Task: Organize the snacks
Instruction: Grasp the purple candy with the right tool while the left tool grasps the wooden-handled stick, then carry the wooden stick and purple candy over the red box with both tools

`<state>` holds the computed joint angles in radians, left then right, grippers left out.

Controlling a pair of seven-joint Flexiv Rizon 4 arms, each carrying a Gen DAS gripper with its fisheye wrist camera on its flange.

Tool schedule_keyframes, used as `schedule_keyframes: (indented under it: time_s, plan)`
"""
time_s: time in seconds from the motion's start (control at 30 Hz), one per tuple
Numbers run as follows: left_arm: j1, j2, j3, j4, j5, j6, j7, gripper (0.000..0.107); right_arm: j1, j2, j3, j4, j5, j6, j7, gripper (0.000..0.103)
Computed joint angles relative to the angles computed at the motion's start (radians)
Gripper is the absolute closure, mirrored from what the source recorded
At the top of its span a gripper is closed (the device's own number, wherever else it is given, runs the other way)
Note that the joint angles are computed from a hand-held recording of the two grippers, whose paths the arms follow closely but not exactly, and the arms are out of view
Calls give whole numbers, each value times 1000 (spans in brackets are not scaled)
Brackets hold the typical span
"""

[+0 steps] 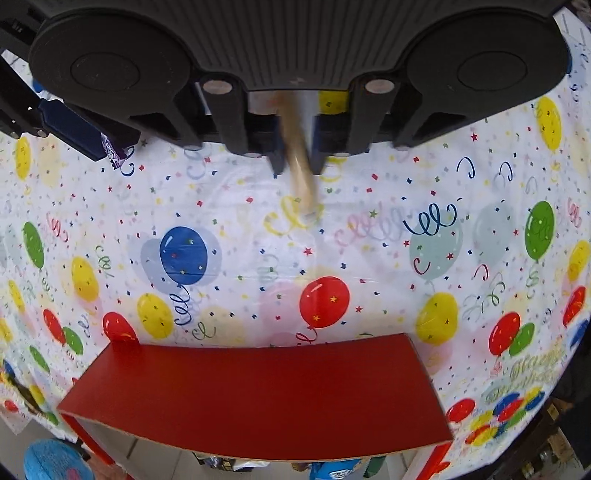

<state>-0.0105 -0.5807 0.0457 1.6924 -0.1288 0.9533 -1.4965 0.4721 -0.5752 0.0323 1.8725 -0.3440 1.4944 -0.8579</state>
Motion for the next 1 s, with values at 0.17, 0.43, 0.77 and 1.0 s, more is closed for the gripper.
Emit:
schedule_keyframes:
  time_s: [0.17, 0.43, 0.77, 1.0]
  plan:
    - [54, 11, -31, 33, -80, 11, 43, 96, 31, 3, -38, 7, -14, 19, 18, 81]
    - [89, 49, -33, 64, -140, 20, 59, 96, 64, 10, -81, 2, -41, 24, 50, 81]
    - [111, 116, -57, 86, -211, 91, 129, 96, 126, 32, -175, -12, -91, 73, 93, 81]
    - [113, 138, -74, 69, -248, 131, 188, 96, 186, 37, -273, -38, -125, 117, 103, 81]
